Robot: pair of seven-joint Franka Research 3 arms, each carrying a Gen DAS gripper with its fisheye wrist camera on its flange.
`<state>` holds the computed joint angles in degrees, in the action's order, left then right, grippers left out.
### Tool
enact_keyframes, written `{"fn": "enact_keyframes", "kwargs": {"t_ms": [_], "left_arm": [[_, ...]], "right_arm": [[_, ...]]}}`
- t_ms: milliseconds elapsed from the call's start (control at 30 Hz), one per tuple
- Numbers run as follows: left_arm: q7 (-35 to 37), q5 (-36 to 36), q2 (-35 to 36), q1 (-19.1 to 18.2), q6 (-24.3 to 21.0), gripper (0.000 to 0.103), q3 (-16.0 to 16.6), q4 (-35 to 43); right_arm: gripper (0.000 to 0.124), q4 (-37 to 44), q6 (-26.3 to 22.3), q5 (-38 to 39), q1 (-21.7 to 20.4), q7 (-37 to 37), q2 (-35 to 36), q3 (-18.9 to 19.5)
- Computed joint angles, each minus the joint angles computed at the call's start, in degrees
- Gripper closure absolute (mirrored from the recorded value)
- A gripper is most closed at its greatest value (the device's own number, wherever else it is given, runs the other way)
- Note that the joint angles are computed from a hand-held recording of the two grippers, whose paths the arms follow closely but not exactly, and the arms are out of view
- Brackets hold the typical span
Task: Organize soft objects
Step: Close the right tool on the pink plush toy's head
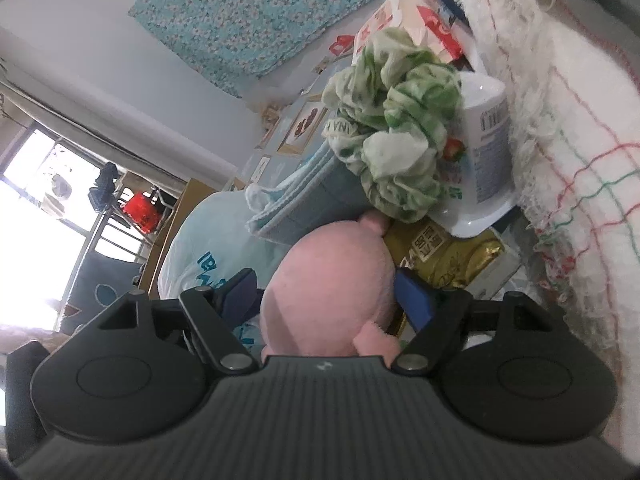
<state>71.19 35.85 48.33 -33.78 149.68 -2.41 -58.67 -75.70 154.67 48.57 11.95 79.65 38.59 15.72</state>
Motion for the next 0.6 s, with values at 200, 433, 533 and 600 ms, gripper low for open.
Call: {"fn": "enact_keyframes", "kwargs": {"t_ms": [200, 433, 533, 600], "left_arm": [[-1.9, 2.13, 0.54, -0.84, 0.24, 0.029, 1.51, 0.35], [-7.17, 2.59, -4.63, 0.85, 8.19, 0.034, 1.18, -6.61], [-6.84, -1.23, -7.05, 4.05, 11.4, 0.034, -2.29, -9.01], [-4.73, -6.75, -8.68, 7.9, 13.61, 0.034, -6.83, -11.02]], "right_arm": [[0.042, -1.03, 0.0, 4.41, -1.74, -4.78, -0.48, 2.65], [0.042, -3.23, 0.28, 21.94, -6.99, -16.94, -1.76, 7.93], [0.042, -4.28, -0.94, 30.14, -8.9, -24.83, -3.19, 9.48], [0.041, -5.08, -2.76, 36.13, -10.38, -30.78, -4.3, 10.52]]}}
